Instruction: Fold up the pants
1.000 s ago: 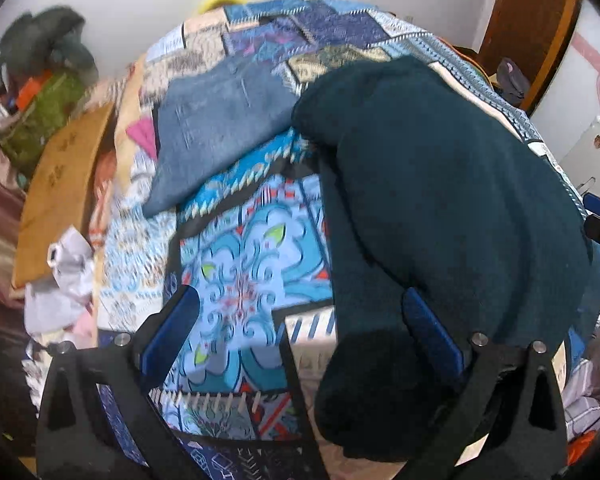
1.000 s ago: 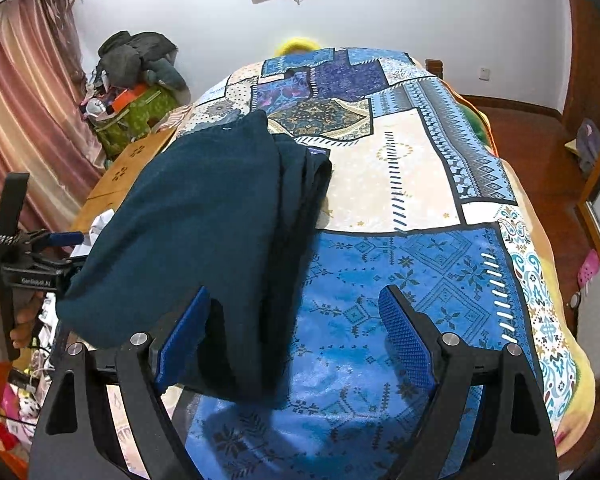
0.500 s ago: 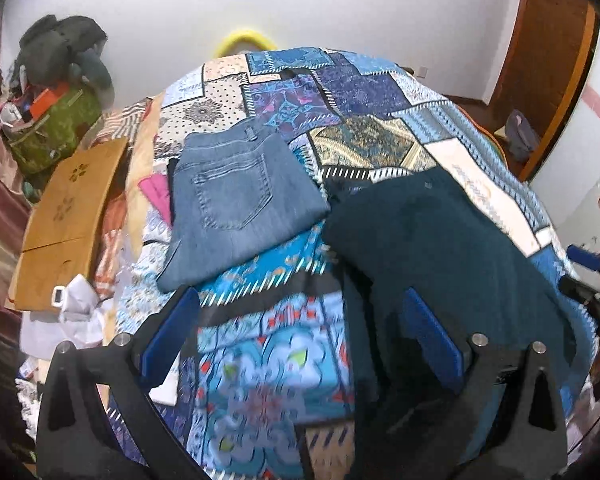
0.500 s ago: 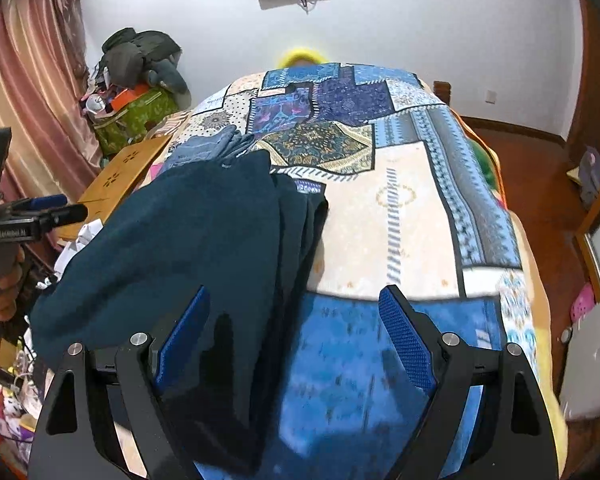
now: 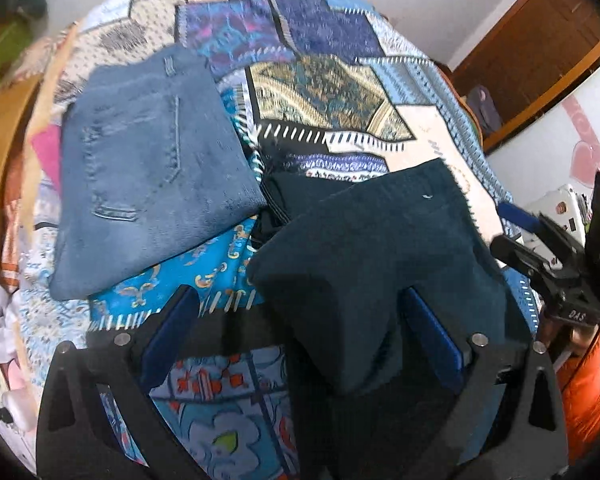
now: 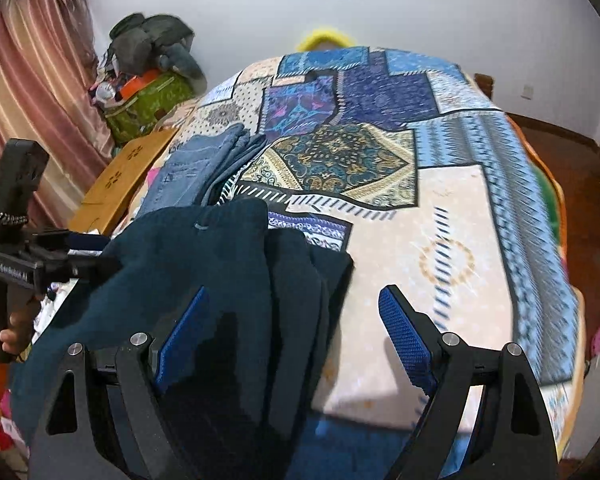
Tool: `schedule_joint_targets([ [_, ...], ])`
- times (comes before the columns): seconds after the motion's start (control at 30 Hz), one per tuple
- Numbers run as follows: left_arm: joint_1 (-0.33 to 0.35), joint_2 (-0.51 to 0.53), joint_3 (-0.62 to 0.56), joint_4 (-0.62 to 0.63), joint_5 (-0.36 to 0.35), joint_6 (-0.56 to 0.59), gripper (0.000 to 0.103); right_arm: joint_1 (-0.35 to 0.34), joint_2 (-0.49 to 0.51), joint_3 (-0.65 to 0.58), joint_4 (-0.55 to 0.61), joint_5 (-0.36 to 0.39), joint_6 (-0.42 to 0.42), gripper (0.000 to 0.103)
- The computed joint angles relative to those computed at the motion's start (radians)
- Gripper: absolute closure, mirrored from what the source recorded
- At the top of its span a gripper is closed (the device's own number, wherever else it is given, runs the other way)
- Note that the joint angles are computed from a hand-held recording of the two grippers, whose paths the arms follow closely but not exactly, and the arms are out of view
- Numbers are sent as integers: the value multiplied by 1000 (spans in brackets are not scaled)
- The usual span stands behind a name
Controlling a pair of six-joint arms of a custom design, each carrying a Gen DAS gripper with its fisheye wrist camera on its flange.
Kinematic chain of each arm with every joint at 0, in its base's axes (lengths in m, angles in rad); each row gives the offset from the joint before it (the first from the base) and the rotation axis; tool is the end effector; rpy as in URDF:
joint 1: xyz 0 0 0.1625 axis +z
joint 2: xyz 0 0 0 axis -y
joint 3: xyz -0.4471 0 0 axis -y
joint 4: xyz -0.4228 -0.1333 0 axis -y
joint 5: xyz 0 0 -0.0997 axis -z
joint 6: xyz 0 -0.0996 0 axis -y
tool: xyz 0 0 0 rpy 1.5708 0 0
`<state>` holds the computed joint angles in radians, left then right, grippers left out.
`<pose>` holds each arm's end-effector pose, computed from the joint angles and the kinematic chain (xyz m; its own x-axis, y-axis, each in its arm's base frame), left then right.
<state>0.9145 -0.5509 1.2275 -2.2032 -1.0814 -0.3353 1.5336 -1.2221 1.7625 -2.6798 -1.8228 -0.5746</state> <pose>-0.3493 -0.7487 0.0396 -0.8489 0.2637 -0.4580 0.3497 0.9300 -0.1128 0.0842 -0.6548 0.3376 -0.8252 -0.3148 0.4690 -0.4970 0.7993 -0.3378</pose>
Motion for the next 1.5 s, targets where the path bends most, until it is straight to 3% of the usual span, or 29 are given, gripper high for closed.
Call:
schedule_joint_targets([
  [0.1,19,13,-14,-2,-63,4,4,1,45,-49,74,-19,-3,19],
  [0.2,23,8,-3,-31,-102,31,24,-9,78,-85,155,-23,15,22],
  [0.3,8,5,19,-64,-53,60,29,-23,85,-89,209,10,48,34],
  [0.47,-32,0,53,-115,55,132,40,-29,60,-62,179,35,23,52],
  [0.63,-70,10,52,-155,149,210,46,-11,32,3,42,25,-67,71],
  [0.77,-77,10,27,-214,120,251,47,-4,15,56,-85,36,-146,78],
  [0.87,-79,36,-26,-218,105,282,50,-8,9,61,-118,63,-152,85],
  [1.07,-87,114,-129,-196,171,342,57,-14,7,57,-175,72,-150,86],
  [1.17,-80,159,-185,-175,204,362,66,-30,14,43,-166,65,-115,87],
  [1.23,-74,193,-228,-143,235,363,66,-41,18,32,-148,59,-81,87],
  [1.37,-44,272,-366,42,237,307,66,-51,30,23,-122,10,-55,87],
  [1.5,-31,282,-382,61,212,289,66,-56,33,9,-68,-9,-31,84],
])
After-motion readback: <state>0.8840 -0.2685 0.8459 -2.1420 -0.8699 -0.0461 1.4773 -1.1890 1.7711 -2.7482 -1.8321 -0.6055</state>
